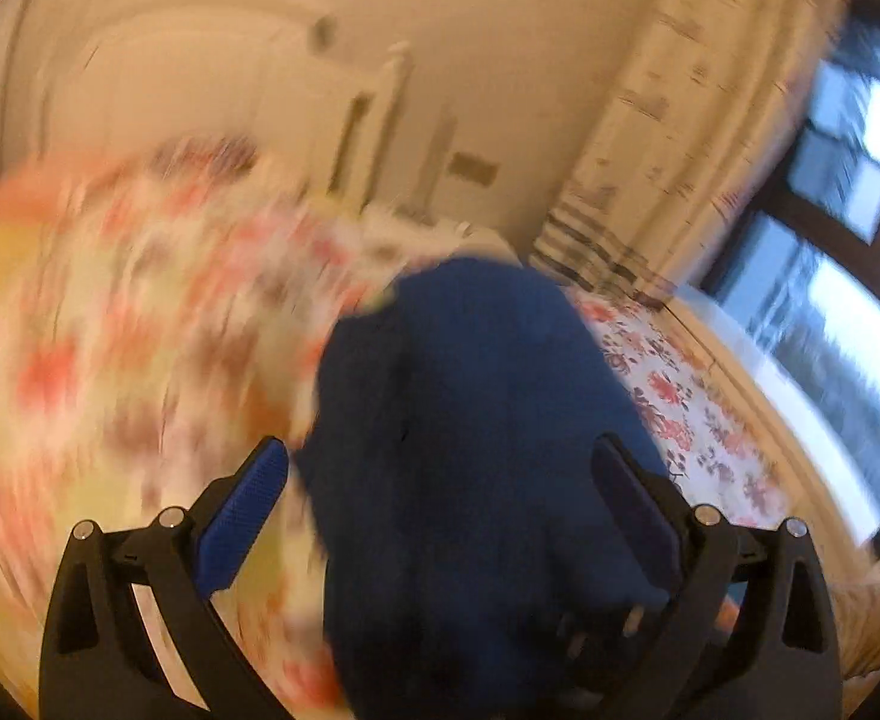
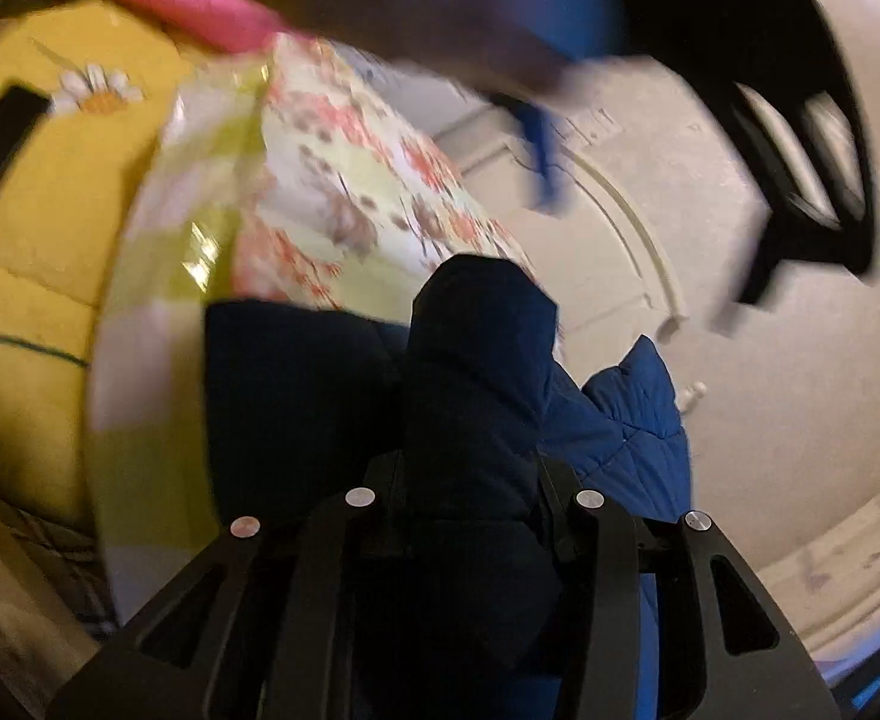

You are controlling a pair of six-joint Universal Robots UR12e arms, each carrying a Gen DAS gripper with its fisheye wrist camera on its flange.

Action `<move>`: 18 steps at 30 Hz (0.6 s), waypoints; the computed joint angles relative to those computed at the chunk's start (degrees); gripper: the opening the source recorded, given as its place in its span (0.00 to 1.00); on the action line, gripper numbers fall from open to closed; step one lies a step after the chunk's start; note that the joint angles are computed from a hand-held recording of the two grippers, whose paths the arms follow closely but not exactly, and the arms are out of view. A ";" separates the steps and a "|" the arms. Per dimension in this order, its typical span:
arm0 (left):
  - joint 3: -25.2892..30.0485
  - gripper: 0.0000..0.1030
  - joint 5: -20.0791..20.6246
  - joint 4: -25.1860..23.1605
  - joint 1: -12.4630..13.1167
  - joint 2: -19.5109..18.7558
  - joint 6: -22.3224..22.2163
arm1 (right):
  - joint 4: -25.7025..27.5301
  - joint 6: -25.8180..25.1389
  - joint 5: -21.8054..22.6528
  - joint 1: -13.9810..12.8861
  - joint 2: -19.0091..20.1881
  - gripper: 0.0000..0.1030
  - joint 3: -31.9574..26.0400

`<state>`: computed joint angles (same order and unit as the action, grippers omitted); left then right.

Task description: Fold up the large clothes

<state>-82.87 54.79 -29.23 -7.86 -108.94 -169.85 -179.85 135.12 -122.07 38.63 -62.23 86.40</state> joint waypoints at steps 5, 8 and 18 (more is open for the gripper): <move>8.31 0.97 7.00 -6.72 -4.39 -2.99 8.53 | -5.86 -0.19 4.23 -0.74 -2.08 0.38 2.50; 11.66 0.97 12.28 -10.44 -6.72 -5.68 11.52 | -3.74 -1.16 3.14 -0.31 -1.69 0.40 2.46; 11.78 0.98 22.60 -9.70 -6.93 -8.13 8.48 | -2.73 1.54 9.09 -0.80 -3.33 0.43 4.89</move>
